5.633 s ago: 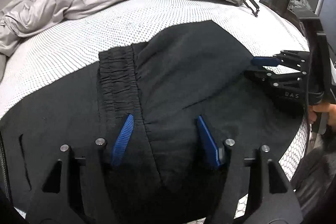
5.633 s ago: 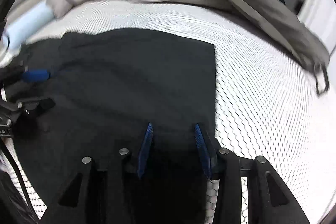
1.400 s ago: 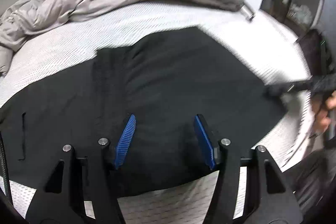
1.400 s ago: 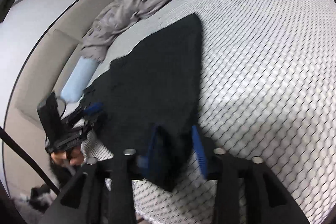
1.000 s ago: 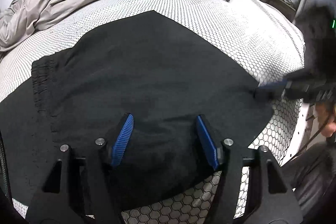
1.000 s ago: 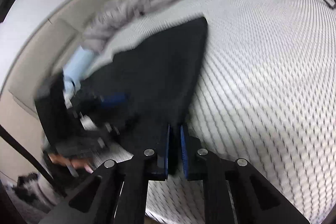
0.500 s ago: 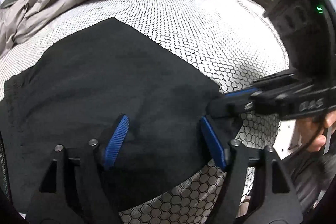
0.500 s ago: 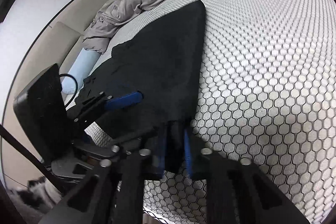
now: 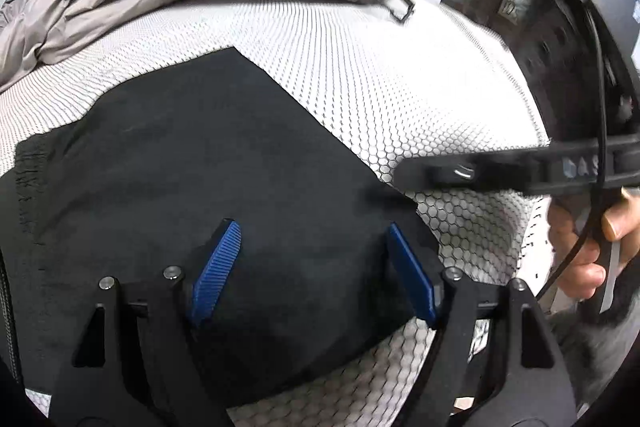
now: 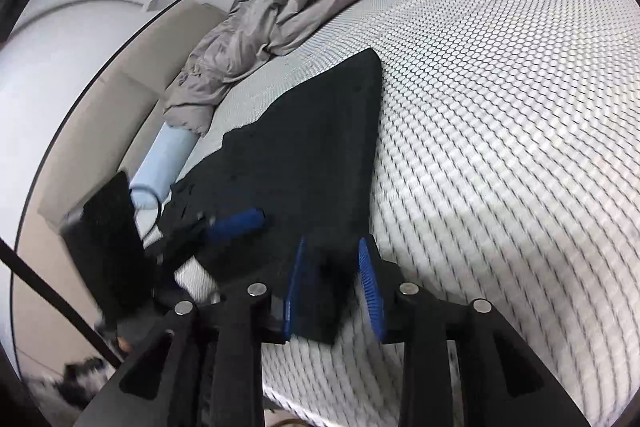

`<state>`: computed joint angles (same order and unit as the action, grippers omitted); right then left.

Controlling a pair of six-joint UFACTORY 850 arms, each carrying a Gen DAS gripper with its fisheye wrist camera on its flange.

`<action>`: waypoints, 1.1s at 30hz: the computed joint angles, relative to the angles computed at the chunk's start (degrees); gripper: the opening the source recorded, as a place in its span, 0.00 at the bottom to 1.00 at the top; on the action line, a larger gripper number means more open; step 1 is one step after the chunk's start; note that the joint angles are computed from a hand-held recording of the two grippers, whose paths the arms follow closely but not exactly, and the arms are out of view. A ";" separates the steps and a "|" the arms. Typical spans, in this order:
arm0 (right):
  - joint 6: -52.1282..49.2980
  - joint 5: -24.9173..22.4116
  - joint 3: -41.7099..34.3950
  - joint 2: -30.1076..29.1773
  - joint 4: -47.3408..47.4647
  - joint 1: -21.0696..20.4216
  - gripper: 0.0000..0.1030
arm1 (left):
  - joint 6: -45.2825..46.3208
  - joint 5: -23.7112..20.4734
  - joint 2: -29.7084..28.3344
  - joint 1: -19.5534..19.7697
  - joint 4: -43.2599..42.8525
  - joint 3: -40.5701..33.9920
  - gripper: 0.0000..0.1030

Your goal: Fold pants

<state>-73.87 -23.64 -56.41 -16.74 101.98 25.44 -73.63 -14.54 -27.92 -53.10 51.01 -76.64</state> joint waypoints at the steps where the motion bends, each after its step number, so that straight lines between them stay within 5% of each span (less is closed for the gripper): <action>1: 2.32 0.92 -1.89 -1.60 -2.34 0.18 0.28 | 4.34 -3.58 -2.06 -0.83 -3.20 -2.19 0.72; 4: 14.58 2.43 -8.00 -6.53 -15.16 0.42 0.28 | 6.12 -8.58 -4.01 -2.39 -0.80 -4.37 0.75; 12: 21.01 -3.41 -22.44 -17.41 -23.58 -2.60 0.20 | 7.35 -4.75 -3.29 -1.27 -2.65 -2.44 0.77; 24: 54.15 -8.13 -58.01 -38.09 -55.79 -3.75 0.19 | 10.89 -3.44 -3.22 -0.81 -5.00 -2.20 0.79; 28: 57.87 -4.97 -52.02 -33.13 -58.84 -3.08 0.31 | 9.26 -1.52 -2.01 -0.72 -3.27 -0.68 0.80; 31: 48.51 1.03 -36.62 -22.79 -49.60 -2.50 0.45 | 13.34 -0.78 0.25 -0.19 -9.02 1.01 0.80; 33: 36.99 4.41 -25.09 -14.81 -38.67 -2.18 0.45 | 6.60 0.57 3.45 0.15 -3.14 4.12 0.80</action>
